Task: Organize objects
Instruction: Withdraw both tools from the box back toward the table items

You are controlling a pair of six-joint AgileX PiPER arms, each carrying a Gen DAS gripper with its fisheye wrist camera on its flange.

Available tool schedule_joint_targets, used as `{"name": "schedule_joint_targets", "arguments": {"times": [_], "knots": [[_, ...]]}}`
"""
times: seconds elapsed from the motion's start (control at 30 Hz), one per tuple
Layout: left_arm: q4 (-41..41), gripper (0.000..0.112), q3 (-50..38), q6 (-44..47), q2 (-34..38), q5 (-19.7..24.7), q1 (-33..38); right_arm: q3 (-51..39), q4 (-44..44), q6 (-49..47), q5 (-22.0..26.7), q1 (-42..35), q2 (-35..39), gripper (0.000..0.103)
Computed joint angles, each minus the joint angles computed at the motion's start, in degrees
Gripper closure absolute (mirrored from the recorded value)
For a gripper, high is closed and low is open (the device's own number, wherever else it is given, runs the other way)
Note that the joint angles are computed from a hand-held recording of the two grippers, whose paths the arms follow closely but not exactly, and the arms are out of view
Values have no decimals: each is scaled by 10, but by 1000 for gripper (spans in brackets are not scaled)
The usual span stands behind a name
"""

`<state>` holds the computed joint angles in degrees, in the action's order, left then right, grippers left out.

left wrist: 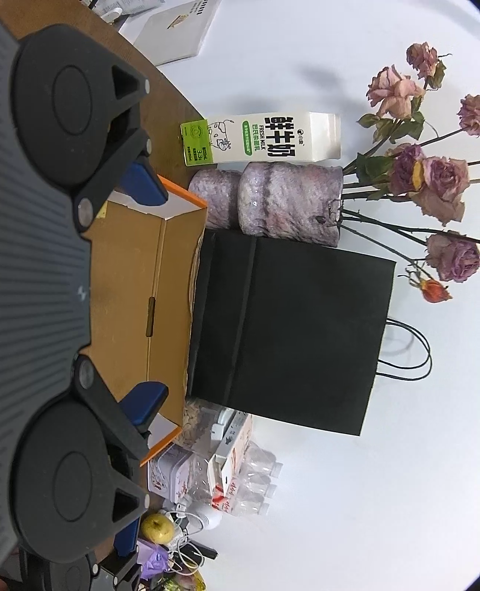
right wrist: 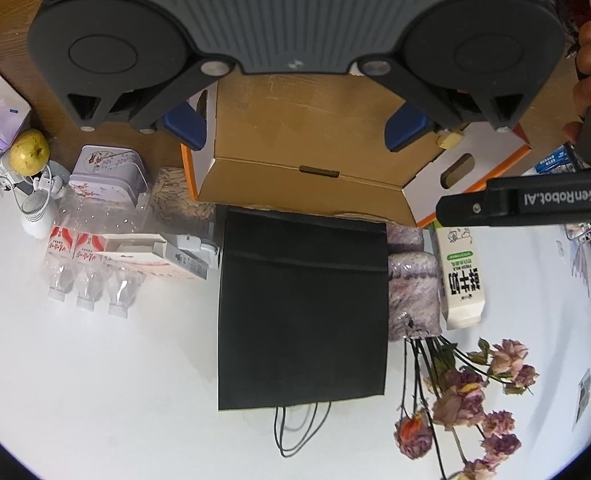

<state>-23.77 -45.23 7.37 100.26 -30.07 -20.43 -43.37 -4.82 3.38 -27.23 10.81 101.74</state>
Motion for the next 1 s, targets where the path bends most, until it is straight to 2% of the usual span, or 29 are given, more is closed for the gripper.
{"name": "schedule_joint_targets", "arguments": {"times": [0.23, 0.73, 1.0], "knots": [[2, 9, 53, 0, -41, -22, -6, 50, 9, -15, -25, 9, -39, 0], [-23, 9, 201, 23, -137, -106, -41, 171, 25, -32, -61, 13, -131, 0], [-79, 9, 263, 60, -197, -129, -87, 230, 45, -39, -64, 22, -195, 0]]}}
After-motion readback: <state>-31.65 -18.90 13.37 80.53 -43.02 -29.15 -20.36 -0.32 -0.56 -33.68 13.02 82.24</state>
